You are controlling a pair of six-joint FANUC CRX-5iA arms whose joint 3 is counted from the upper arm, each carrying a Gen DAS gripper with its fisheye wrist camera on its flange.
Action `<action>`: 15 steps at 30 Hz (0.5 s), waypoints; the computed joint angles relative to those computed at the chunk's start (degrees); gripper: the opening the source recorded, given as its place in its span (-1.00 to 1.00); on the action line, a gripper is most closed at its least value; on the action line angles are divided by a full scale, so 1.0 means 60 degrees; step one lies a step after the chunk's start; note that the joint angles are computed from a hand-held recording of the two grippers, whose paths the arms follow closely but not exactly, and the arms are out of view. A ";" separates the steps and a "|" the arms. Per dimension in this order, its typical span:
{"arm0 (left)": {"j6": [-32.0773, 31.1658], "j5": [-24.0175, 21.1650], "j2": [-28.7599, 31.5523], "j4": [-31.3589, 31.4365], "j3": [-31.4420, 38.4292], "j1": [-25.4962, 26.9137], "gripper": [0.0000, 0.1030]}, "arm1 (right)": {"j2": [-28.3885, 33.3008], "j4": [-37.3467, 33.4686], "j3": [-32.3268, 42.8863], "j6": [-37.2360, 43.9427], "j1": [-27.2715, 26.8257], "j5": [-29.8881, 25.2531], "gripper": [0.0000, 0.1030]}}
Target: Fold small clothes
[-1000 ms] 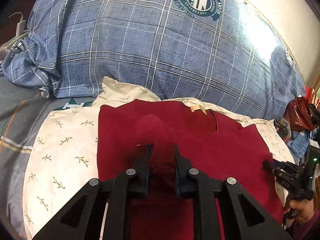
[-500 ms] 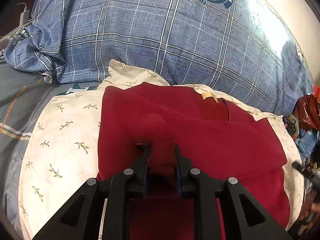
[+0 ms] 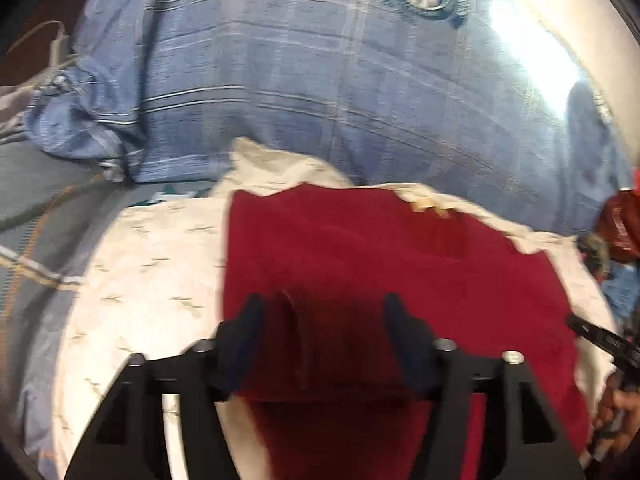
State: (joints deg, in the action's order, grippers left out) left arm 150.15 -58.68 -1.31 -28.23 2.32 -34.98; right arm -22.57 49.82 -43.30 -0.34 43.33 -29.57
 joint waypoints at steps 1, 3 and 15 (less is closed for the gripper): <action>0.0022 -0.0198 0.0047 0.0104 0.0026 0.0068 0.23 | -0.0013 -0.0052 -0.0016 0.0027 0.0004 0.0022 -0.75; 0.0199 -0.0187 -0.0090 0.0396 -0.0176 0.0270 0.23 | -0.0116 0.0410 -0.0060 -0.0355 0.0151 -0.0254 -0.62; -0.0181 -0.0814 0.0384 -0.0539 0.0520 -0.0683 0.23 | 0.1567 0.0971 0.1486 0.0558 -0.0211 0.0040 -0.28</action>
State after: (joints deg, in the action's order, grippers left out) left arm 149.06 -63.57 0.99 -31.47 5.44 -39.08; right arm -13.17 55.64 -34.38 3.00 42.06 -29.33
